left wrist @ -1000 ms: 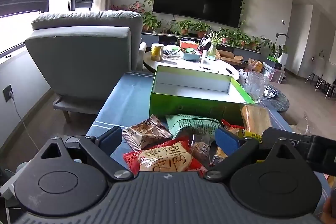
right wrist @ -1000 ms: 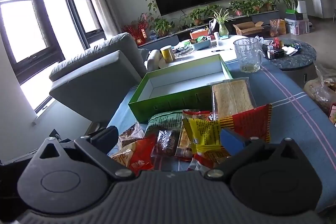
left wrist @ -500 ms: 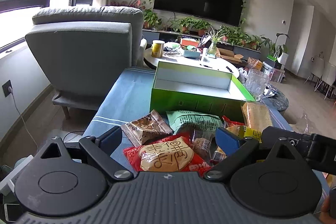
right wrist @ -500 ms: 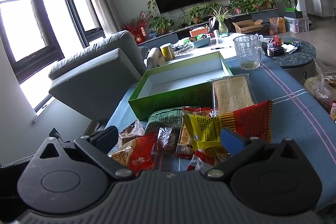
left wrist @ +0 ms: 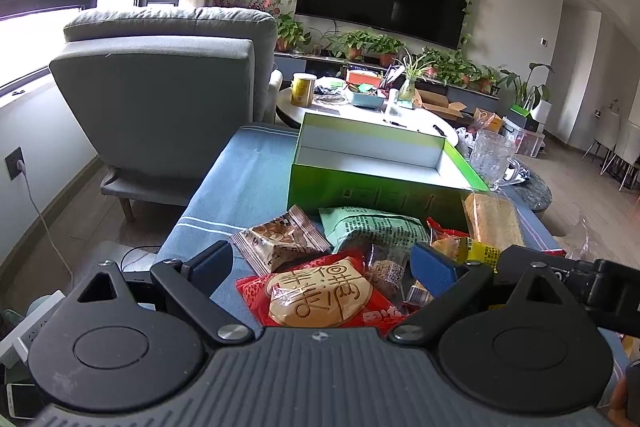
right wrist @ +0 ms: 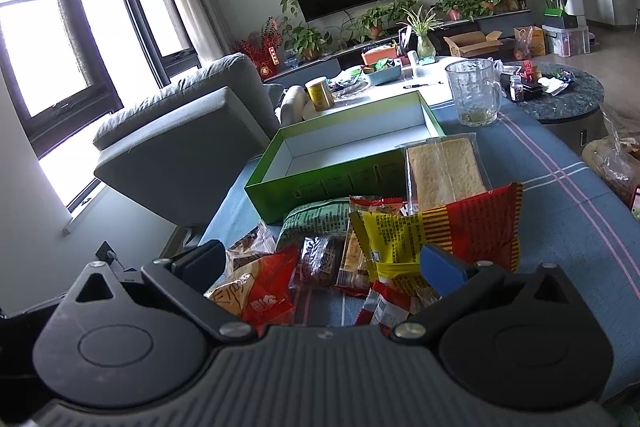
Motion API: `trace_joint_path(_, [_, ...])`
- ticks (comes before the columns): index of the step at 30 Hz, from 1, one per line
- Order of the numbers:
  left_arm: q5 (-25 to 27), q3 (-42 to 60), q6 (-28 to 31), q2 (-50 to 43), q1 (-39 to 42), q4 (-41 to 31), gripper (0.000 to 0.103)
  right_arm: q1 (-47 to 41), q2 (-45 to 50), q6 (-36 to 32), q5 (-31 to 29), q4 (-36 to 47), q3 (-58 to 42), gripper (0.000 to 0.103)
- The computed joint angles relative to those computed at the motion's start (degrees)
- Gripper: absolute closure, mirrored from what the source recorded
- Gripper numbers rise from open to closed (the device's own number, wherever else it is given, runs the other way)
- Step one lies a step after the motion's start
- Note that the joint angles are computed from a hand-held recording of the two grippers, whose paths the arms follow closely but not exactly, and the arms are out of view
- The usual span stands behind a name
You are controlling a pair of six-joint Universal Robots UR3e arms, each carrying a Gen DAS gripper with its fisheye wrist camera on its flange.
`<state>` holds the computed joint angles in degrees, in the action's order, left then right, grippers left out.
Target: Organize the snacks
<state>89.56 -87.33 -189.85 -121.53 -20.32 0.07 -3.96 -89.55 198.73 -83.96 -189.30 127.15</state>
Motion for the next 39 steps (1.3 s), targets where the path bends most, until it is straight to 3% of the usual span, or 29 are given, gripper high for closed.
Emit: trace_joint_path(39, [-0.1, 0.5, -0.5, -0.5, 0.0, -0.8, 0.008, -0.1, 0.2, 0.5, 0.2, 1.5, -0.2, 0.032])
